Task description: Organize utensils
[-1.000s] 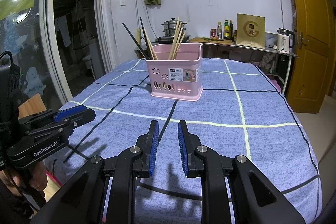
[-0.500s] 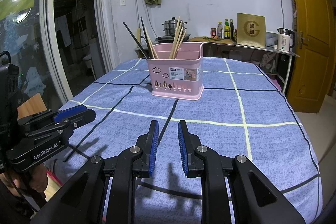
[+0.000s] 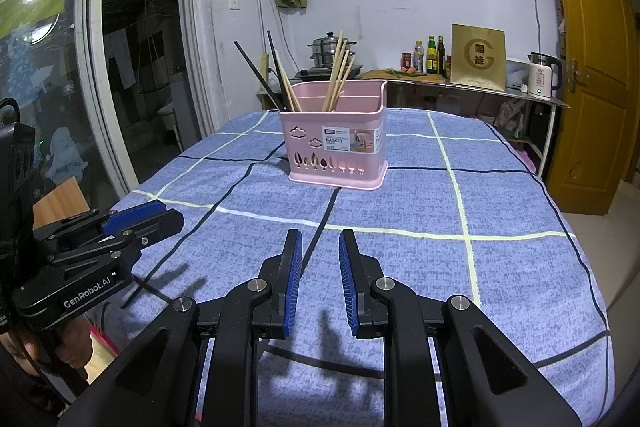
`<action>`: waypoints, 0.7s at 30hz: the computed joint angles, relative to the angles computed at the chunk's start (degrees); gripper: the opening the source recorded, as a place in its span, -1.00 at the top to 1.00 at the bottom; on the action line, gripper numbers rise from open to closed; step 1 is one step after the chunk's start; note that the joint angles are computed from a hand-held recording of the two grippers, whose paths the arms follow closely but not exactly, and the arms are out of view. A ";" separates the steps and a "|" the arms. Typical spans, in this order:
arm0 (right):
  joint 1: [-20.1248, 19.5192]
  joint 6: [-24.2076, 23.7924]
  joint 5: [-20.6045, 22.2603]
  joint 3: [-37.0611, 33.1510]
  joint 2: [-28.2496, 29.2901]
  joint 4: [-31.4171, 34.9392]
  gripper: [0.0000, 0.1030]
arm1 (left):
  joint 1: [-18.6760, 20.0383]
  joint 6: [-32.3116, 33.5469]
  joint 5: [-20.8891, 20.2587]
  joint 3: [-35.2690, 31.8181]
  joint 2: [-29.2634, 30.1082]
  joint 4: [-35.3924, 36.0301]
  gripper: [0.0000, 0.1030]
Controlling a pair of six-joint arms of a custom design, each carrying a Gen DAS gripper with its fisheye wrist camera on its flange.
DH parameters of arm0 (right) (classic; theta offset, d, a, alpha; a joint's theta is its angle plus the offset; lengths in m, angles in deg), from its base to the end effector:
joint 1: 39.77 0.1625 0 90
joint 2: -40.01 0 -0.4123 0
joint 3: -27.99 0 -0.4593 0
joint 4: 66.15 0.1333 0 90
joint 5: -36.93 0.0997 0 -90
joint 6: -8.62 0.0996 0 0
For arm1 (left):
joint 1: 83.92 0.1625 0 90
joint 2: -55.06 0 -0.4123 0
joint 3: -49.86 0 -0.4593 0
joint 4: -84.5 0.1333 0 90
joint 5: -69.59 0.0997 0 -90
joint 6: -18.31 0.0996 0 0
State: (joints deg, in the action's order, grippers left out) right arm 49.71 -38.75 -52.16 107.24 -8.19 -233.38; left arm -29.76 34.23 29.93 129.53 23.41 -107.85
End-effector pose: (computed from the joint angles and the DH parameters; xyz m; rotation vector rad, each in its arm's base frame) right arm 0.1275 -0.8104 0.2359 1.0574 -2.4180 1.0368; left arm -0.2794 -0.7455 0.0813 0.4689 2.1467 -1.2533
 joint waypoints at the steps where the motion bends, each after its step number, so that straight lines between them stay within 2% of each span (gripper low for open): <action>1: 0.00 0.00 -0.01 -0.03 0.02 -0.01 0.62 | 0.00 0.11 0.08 -0.06 0.07 -0.05 0.48; 21: -0.20 -0.23 -0.16 0.83 -0.20 -0.40 0.62 | 0.33 -0.52 0.73 -0.38 0.42 0.64 0.48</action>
State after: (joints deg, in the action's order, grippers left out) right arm 49.52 -38.98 -52.32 108.07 -8.39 -233.77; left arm -29.43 33.71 30.66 129.16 23.83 -107.21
